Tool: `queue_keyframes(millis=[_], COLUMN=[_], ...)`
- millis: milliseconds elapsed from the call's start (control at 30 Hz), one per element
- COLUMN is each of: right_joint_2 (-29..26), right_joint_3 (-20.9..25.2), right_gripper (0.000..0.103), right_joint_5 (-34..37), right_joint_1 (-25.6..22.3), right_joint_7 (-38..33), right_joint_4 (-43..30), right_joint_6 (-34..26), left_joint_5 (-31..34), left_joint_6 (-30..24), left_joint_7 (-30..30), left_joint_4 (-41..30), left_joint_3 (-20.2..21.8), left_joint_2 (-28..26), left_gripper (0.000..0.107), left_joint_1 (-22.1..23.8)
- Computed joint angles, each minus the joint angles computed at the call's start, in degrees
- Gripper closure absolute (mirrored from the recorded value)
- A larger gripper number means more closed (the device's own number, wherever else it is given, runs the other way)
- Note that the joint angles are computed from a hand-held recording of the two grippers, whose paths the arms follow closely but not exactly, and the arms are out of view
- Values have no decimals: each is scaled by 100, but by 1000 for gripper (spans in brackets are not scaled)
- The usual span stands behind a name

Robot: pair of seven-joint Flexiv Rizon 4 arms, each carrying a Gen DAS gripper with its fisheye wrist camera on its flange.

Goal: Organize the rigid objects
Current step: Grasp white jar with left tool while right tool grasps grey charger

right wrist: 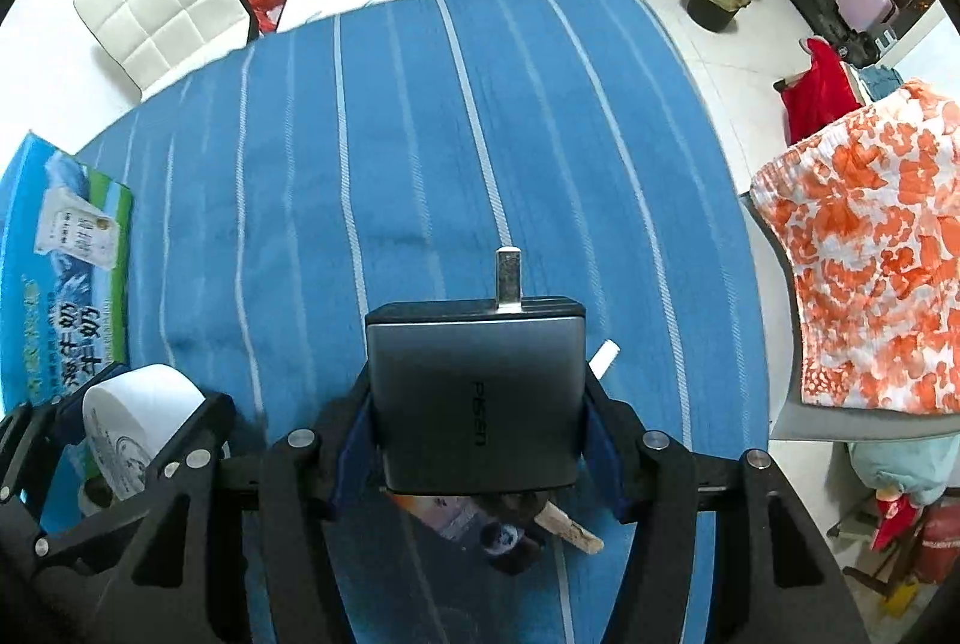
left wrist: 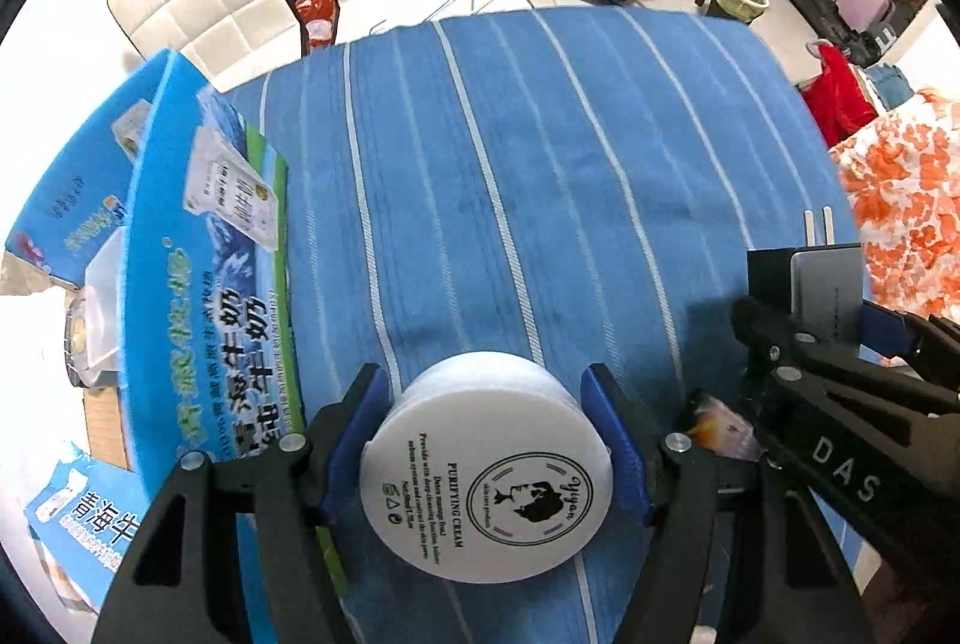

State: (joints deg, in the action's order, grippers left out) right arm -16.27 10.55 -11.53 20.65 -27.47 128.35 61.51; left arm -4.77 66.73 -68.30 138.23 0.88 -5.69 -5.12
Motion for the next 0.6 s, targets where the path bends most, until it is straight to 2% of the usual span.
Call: queue_keyframes(millis=[267, 467, 600], right_joint_2=[1042, 1815, 2106], right_joint_3=[45, 319, 546], right_gripper=[41, 41, 41], right_joint_5=[-191, -267, -294], right_joint_1=[-75, -23, 178], right_joint_7=[417, 568, 751], right_joint_4=[382, 368, 133], right_joint_6=[-223, -679, -967], left_joint_5=[-911, -1408, -1514], left_joint_6=[-204, -442, -764], left_joint_7=[879, 1553, 1973], left_joint_4=[279, 359, 352], left_joint_3=[104, 414, 731], left_joint_2=[799, 1549, 2115], left_gripper=[42, 42, 42], left_joint_1=[58, 109, 295])
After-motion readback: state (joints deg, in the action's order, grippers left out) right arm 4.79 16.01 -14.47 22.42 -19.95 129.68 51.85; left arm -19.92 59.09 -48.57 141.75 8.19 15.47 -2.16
